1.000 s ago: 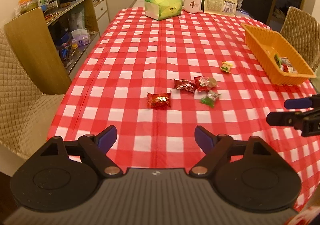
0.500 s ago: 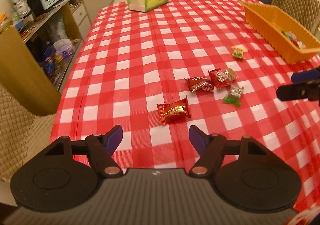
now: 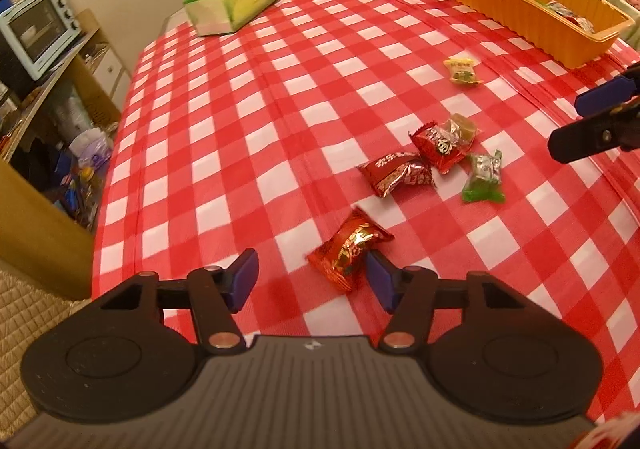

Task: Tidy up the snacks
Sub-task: 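Grasp the red-gold candy with the left tool while the right grasps the clear candy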

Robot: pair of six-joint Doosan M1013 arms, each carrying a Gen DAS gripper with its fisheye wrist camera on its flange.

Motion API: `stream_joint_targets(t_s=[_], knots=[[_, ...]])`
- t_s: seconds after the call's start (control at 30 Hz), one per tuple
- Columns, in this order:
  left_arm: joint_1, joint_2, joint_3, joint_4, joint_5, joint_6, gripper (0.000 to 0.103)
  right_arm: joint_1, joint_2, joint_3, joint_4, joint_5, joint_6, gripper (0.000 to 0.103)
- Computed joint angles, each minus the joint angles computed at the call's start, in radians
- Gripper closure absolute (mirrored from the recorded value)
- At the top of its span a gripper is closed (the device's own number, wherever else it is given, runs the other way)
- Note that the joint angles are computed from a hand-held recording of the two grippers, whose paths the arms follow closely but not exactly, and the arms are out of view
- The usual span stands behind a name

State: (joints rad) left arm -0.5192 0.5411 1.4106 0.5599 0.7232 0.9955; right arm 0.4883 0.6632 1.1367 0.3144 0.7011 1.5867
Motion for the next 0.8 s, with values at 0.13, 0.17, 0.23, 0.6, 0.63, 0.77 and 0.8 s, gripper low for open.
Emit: stream_joint_targets(t_s=[0.13,0.17,0.23,0.6,0.63,0.77,0.8], knots=[[0.009,0.006,-0.01,-0.051,-0.022,0.058,0.051,-0.001,0.008,-0.011,-0.018,0.006,0.023,0.016],[0.012,0.007,-0.013,-0.068,-0.027,0.077,0.056,-0.001,0.009,-0.013,-0.023,0.007,0.029,0.016],[0.016,0.012,-0.02,-0.096,-0.034,0.101,0.063,0.0,0.012,-0.017,-0.031,0.007,0.038,0.016],[0.031,0.009,-0.026,-0.196,-0.054,0.089,0.084,-0.01,0.039,-0.049,0.082,0.015,-0.043,0.036],[0.033,0.006,-0.024,-0.201,-0.054,0.072,0.084,-0.011,0.044,-0.055,0.098,0.017,-0.057,0.039],[0.038,-0.006,-0.012,-0.193,-0.047,0.006,0.084,-0.014,0.068,-0.089,0.131,0.03,-0.145,0.047],[0.039,-0.009,-0.008,-0.19,-0.045,-0.008,0.084,-0.014,0.075,-0.1,0.119,0.038,-0.163,0.048]])
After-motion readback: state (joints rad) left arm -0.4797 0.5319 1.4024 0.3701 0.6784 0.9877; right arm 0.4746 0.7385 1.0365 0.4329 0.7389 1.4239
